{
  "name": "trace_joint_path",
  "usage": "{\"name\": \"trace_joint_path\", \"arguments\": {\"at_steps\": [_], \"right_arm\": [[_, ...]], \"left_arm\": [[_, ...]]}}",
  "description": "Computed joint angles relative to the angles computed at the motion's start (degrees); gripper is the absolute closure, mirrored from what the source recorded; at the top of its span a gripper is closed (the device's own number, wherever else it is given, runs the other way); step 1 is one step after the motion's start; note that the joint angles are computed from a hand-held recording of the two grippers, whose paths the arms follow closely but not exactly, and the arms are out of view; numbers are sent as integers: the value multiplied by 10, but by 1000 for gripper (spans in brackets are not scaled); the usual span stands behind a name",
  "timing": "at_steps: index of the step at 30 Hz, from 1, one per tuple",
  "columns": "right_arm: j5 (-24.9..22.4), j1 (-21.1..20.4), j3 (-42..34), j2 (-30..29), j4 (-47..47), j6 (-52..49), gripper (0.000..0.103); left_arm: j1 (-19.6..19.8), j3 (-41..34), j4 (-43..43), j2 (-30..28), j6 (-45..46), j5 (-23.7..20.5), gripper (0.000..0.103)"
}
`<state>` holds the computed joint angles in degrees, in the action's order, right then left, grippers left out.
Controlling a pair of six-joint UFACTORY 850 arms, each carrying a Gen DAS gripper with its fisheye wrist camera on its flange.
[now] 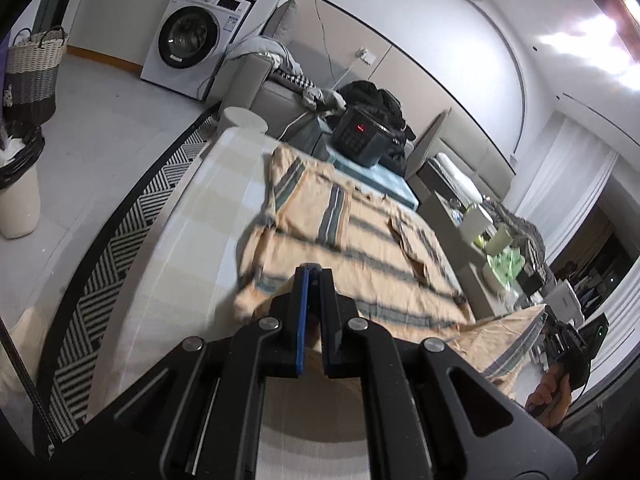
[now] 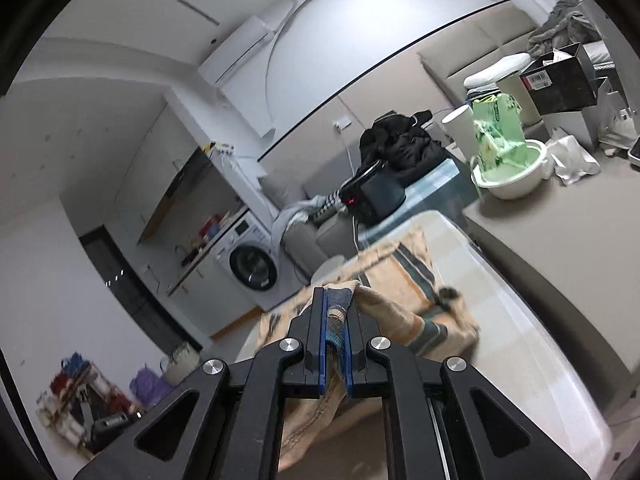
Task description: Fold small clothes
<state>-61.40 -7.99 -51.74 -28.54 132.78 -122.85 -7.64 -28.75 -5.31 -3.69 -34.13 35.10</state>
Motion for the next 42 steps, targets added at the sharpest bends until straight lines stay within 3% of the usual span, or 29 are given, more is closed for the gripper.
{"name": "trace_joint_path", "arguments": {"at_steps": [6, 20, 35, 40, 42], "right_arm": [[35, 31, -50, -16, 86, -11, 97], [157, 74, -244, -110, 123, 16, 97], [238, 84, -508, -282, 40, 213, 97], [297, 92, -627, -345, 2, 258, 97], [319, 95, -668, -368, -20, 282, 97]], "left_arm": [[43, -85, 52, -61, -35, -1, 100], [97, -322, 124, -217, -67, -59, 101], [117, -623, 223, -421, -150, -163, 101], [126, -725, 291, -487, -227, -199, 101], [132, -786, 352, -526, -297, -223, 101]]}}
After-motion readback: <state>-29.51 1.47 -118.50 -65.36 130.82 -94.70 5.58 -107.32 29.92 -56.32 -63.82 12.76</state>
